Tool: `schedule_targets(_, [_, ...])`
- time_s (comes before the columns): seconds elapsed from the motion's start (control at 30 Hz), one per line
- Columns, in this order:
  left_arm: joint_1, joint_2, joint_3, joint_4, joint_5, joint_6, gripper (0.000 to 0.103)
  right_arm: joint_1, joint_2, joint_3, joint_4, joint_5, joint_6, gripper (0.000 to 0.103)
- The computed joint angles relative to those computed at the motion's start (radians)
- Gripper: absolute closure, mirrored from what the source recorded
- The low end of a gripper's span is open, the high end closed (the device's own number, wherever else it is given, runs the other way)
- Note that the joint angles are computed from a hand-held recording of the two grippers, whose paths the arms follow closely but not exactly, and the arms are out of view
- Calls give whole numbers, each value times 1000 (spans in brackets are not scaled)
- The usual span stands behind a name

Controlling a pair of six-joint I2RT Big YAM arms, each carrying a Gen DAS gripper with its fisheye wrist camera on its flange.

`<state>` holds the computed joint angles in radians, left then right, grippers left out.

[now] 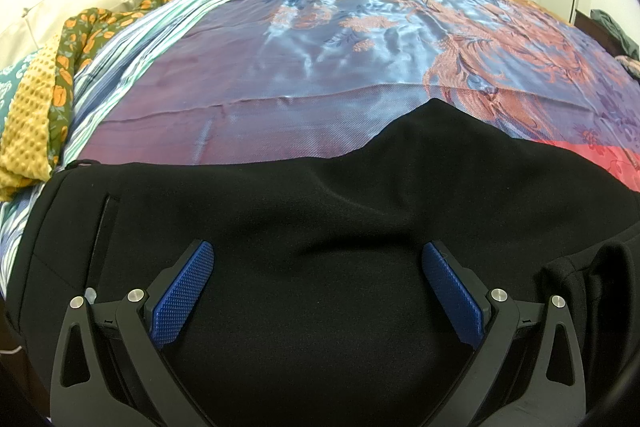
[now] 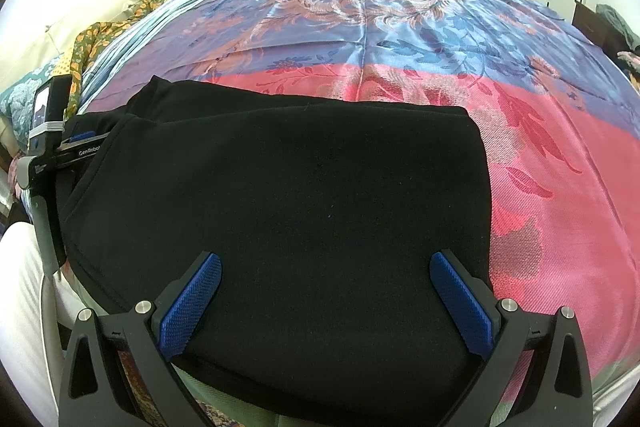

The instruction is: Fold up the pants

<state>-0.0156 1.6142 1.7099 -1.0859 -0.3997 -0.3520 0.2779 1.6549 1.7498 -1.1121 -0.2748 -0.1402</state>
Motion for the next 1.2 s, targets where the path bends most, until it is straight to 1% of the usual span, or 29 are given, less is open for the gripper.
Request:
schedule_targets(0.63, [0,0,0,0,0,-1,0,-3,-7,-11,11,-9,-6,0])
schedule_targets(1.2, [-1,0,0,0,-2,-3,0,-2,-2,-4,4,-5,-10,0])
